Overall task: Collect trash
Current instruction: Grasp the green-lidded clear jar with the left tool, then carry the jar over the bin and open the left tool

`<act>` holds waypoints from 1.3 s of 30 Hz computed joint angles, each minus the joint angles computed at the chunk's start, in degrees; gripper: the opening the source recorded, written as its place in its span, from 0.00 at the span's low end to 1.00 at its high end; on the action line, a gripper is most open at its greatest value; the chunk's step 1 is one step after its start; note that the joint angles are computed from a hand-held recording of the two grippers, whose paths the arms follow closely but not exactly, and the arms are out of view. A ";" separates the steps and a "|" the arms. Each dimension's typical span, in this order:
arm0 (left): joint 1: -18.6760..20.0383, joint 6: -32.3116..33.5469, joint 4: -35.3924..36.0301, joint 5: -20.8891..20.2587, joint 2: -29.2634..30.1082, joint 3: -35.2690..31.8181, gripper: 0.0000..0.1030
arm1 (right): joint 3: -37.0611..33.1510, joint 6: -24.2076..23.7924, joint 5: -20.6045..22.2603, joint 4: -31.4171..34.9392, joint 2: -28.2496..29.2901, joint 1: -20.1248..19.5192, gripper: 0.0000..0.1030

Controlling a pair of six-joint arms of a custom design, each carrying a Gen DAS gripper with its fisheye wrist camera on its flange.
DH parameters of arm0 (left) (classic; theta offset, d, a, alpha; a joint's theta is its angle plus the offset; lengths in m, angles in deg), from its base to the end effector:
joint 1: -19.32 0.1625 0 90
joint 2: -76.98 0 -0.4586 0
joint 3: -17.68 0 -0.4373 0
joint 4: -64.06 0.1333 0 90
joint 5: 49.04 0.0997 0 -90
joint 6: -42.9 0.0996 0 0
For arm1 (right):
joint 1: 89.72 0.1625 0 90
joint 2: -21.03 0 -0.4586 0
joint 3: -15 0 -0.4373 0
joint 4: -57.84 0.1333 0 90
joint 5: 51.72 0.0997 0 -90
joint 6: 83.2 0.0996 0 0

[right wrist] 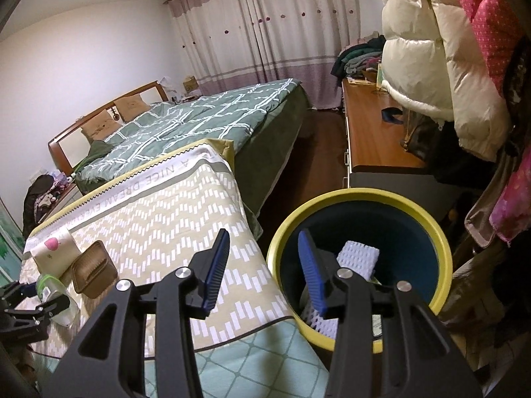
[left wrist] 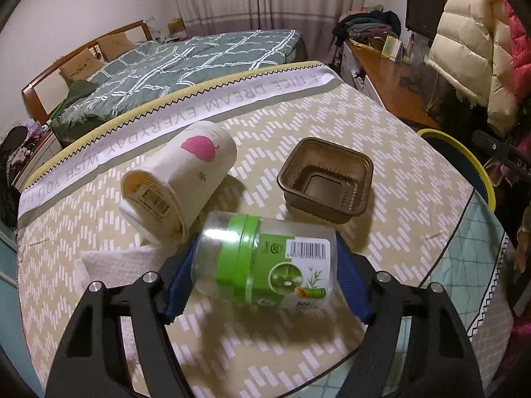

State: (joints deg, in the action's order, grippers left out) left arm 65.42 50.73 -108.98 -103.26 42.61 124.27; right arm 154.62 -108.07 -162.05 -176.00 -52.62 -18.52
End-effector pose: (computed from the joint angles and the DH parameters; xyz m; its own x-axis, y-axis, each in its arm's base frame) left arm -0.2955 -0.5833 -0.0557 -0.5617 0.5754 -0.5945 0.7647 0.6353 -0.1077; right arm -0.0417 -0.4289 0.2810 -0.7345 0.4822 0.4774 -0.2658 0.4428 -0.8563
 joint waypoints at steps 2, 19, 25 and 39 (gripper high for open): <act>-0.21 -1.00 0.37 -0.23 -0.34 0.33 0.72 | 0.92 -0.61 0.65 0.42 -1.16 -0.09 0.40; -9.81 -0.32 3.03 -9.36 4.20 -5.61 0.72 | 12.20 -8.71 4.58 0.22 -16.65 -7.99 0.40; -11.72 -0.74 9.18 -15.48 11.99 -15.65 0.72 | 17.02 -6.71 12.58 2.78 -24.41 -18.13 0.43; -15.14 -1.11 17.08 -17.00 26.85 -34.12 0.88 | 19.35 -2.28 24.85 10.00 -35.46 -32.35 0.49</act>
State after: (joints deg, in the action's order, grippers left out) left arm 50.28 49.62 -91.91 -120.26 69.47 90.15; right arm 173.97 -110.36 -137.21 -166.00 -88.08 -50.87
